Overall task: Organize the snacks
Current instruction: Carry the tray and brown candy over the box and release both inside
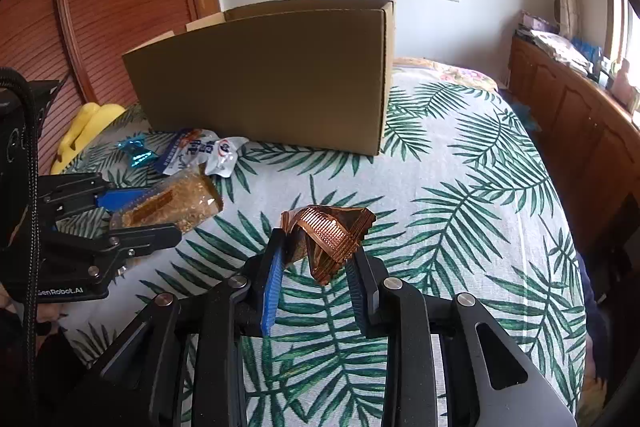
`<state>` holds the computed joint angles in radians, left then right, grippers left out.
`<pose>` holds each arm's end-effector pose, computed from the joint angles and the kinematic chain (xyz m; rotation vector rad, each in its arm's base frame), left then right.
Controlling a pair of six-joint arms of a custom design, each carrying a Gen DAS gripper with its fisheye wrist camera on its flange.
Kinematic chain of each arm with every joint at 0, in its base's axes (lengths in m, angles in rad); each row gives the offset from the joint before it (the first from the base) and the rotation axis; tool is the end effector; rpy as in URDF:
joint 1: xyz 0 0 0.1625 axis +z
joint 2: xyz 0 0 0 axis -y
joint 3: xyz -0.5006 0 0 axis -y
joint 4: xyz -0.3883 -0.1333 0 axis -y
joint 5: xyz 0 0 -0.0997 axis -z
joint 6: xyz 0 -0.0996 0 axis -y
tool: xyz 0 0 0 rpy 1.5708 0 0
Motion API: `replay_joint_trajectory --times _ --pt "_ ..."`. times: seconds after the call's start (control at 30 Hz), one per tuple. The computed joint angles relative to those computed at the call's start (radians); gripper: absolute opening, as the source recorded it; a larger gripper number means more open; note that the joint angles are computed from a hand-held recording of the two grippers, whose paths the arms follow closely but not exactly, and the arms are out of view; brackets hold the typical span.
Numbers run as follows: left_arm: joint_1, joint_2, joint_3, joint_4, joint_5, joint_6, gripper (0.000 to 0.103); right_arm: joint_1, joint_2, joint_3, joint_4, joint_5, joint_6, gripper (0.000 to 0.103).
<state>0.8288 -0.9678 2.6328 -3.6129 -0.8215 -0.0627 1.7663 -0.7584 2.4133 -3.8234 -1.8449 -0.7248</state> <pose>-0.0997 -0.4064 0.1571 0.6489 2.3936 -0.8150 0.1951 -0.4376 0.0967 1.0731 -2.4181 0.6906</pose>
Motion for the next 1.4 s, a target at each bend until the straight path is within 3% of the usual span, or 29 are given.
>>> replay_joint_trajectory --times 0.53,1.07,1.4 --pt "-0.038 -0.185 -0.061 0.012 0.039 0.139 0.046 0.084 -0.022 -0.071 0.053 0.035 0.015 0.028" --pt "0.04 -0.239 -0.176 0.005 0.062 0.311 0.046 0.17 0.0 -0.224 0.121 0.044 -0.05 0.028" --pt "0.104 -0.209 -0.241 -0.032 0.056 0.367 0.046 0.19 0.03 -0.311 0.17 0.055 -0.065 0.028"
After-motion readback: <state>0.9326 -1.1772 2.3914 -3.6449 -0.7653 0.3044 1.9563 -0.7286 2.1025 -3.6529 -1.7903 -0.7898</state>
